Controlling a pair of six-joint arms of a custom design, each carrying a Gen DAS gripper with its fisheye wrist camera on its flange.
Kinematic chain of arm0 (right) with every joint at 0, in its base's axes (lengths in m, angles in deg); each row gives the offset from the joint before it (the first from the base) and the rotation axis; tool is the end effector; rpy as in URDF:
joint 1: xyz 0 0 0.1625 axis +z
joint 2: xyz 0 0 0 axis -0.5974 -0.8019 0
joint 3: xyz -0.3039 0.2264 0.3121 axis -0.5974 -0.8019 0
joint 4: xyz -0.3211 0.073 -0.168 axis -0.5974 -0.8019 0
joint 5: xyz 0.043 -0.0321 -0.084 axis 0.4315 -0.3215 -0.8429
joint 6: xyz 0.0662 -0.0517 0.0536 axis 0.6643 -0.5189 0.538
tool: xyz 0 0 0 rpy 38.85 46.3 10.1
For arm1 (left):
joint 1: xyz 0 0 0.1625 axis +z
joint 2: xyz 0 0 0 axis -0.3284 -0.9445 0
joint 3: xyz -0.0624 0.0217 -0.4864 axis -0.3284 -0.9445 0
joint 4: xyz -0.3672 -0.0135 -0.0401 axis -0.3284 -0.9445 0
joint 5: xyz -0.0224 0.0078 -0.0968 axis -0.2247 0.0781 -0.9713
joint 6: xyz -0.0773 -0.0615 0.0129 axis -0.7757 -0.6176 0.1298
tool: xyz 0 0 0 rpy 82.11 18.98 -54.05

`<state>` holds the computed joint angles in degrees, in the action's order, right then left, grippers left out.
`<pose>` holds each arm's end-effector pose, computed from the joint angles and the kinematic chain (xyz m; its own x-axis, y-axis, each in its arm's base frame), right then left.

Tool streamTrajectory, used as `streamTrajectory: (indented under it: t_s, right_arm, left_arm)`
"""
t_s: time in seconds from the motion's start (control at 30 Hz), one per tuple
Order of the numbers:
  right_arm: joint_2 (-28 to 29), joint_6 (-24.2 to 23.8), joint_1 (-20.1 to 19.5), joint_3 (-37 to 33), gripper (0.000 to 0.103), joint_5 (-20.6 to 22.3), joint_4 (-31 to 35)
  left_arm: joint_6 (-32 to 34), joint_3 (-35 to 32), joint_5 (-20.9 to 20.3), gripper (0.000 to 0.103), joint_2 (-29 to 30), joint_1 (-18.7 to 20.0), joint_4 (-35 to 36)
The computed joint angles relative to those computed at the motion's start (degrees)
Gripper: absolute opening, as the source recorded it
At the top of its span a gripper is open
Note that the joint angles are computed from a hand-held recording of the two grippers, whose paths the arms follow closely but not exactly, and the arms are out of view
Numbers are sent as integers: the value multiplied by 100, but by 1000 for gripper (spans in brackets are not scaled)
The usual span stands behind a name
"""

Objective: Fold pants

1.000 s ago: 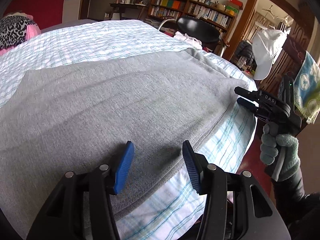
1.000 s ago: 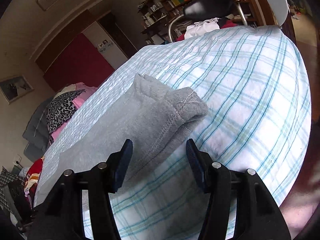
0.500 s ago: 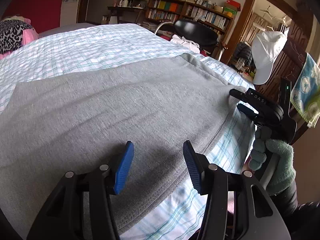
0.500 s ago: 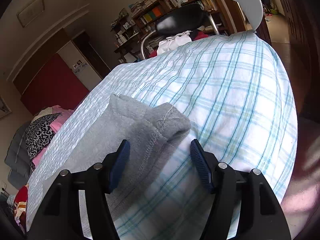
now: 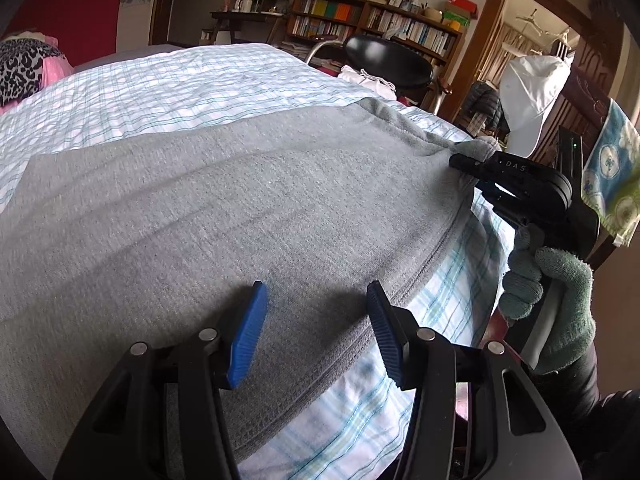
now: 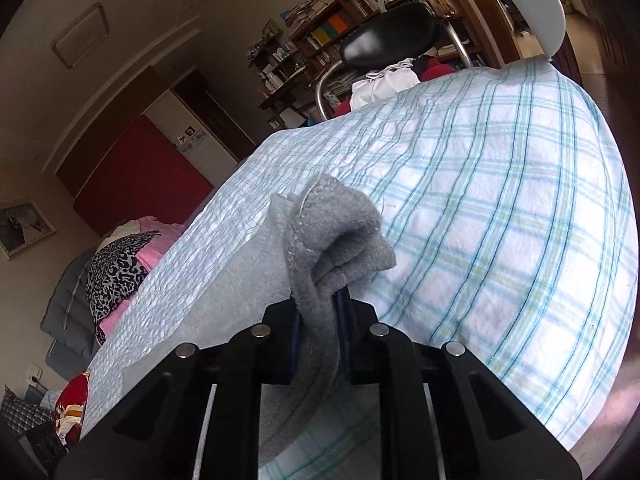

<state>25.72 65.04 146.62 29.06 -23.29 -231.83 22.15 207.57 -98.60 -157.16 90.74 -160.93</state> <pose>0.3103 -0.5749 -0.0361 -0.9894 0.0236 0.1435 -0.1074 0.5462 -0.8308 0.0238 -0.4809 0.3282 -0.8412 0.2620 -0.4730 0.4891 0.7418 -0.4588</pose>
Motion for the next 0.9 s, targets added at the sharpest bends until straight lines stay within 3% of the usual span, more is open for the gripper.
streamTrajectory:
  t_s: [0.2, 0.6, 0.9]
  right_arm:
    - [62, -799, 315, -319, 14, 102, -59]
    - [516, -2368, 1038, -1231, 14, 231, 529]
    - [970, -2848, 1334, -1576, 14, 599, 1343]
  left_arm:
    - [-280, -192, -151, 52, -243, 114, 264]
    - [-575, -620, -396, 55, -727, 441, 494]
    - [-782, -790, -690, 56, -879, 794, 718]
